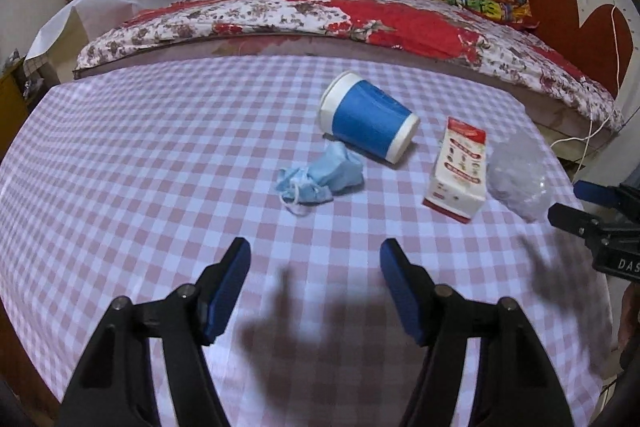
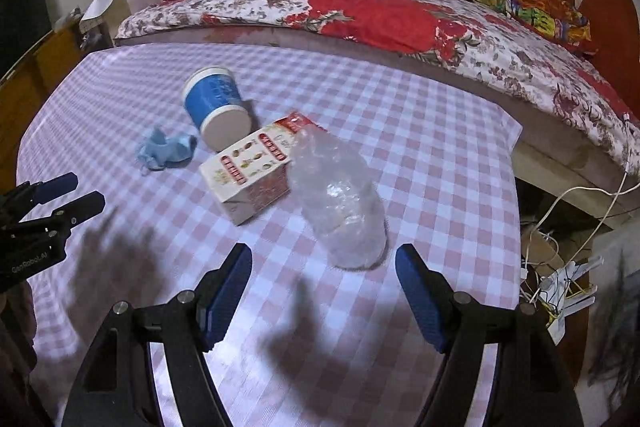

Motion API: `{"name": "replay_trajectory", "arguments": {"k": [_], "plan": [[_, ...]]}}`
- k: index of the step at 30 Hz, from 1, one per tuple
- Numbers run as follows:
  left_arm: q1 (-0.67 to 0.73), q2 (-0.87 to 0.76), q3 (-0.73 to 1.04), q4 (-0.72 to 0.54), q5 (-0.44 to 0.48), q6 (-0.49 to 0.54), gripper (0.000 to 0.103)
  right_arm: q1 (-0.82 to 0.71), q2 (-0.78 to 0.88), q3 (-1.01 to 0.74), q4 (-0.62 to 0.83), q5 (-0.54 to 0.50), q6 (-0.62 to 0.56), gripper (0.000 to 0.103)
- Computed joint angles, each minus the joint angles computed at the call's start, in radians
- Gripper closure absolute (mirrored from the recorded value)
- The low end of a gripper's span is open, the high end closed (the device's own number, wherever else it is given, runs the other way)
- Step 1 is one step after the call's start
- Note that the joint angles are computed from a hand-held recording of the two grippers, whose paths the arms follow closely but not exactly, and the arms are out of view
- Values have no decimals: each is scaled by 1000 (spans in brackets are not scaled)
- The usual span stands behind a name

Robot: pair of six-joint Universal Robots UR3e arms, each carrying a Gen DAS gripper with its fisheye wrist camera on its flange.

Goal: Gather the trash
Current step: 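Grasp the blue face mask with the left tool while the right tool grasps the clear plastic bag, then carry mask and plastic bag over the black bin and open both tools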

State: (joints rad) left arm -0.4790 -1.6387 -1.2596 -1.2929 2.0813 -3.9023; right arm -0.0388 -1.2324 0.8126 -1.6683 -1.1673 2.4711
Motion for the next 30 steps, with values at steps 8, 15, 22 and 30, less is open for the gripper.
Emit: {"name": "replay_trajectory", "arguments": {"k": [8, 15, 22, 30], "plan": [[77, -56, -6, 91, -59, 77, 35, 23, 140, -151, 28, -39, 2, 27], [148, -78, -31, 152, -120, 118, 36, 34, 239, -262, 78, -37, -4, 35], [200, -99, -34, 182, -184, 148, 51, 31, 271, -295, 92, -16, 6, 56], [179, -83, -48, 204, -185, 143, 85, -35, 192, -215, 109, 76, -15, 58]]}}
